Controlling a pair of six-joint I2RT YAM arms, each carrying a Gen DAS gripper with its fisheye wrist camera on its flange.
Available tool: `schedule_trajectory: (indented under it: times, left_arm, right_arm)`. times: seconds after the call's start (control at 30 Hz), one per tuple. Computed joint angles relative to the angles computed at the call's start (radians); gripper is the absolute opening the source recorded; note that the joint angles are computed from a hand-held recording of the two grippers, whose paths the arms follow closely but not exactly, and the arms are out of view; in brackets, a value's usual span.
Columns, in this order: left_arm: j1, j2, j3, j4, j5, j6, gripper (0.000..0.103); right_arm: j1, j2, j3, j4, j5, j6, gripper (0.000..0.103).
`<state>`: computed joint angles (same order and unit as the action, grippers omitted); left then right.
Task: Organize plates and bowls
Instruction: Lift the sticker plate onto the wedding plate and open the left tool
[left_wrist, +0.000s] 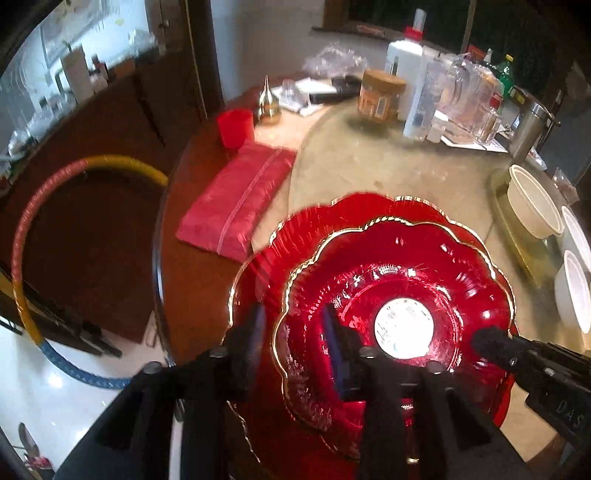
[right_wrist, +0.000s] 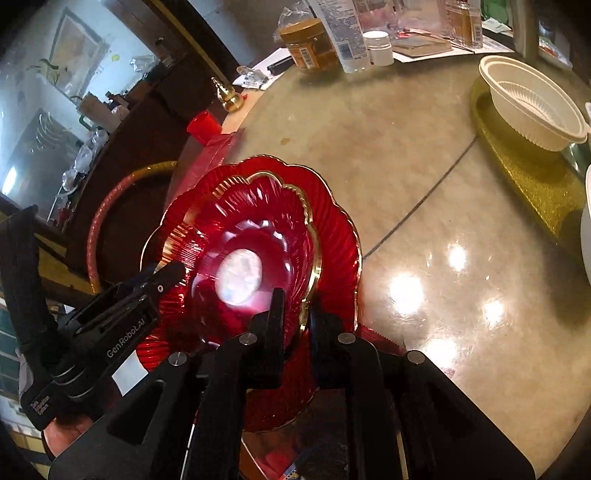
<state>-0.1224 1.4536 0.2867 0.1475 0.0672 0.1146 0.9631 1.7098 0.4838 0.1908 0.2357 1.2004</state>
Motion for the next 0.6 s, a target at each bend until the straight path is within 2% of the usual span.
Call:
schedule_trajectory:
  times: [0.07,0.23,0.37,0.4,0.47,0.5,0.53,0.6]
  left_arm:
    - [-0.003,-0.024,-0.006,0.001,0.003,-0.001,0.053]
    - [-0.023,-0.095,-0.036,0.019,-0.044,-0.023,0.055]
    - [-0.009,-0.201,-0.063,-0.010,-0.008,-0.052,0.063]
    - [-0.007,-0.242,-0.071,-0.025,0.004,-0.065,0.064]
    - [-0.023,-0.307,-0.085,-0.039,0.016,-0.092,0.066]
    - [-0.042,-0.342,-0.087,-0.057,0.015,-0.109,0.075]
    - [-0.067,-0.386,-0.090,-0.083,0.013,-0.130,0.081]
    - [-0.115,-0.468,-0.103,-0.113,0.021,-0.172,0.083]
  right_arm:
    - [0.009,-0.005,0.008,-0.018,0.010,-0.015,0.018]
    - [0.019,-0.047,-0.025,-0.006,0.023,-0.010,0.018]
    - [0.045,-0.116,-0.091,0.028,0.074,0.023,0.020]
    - [0.052,-0.142,-0.117,0.043,0.085,0.032,0.024]
    - [0.078,-0.209,-0.202,0.130,0.114,0.064,0.044]
    - [0.092,-0.242,-0.236,0.151,0.132,0.087,0.050]
    - [0.109,-0.270,-0.259,0.157,0.154,0.109,0.054]
    - [0.153,-0.358,-0.324,0.159,0.202,0.155,0.054]
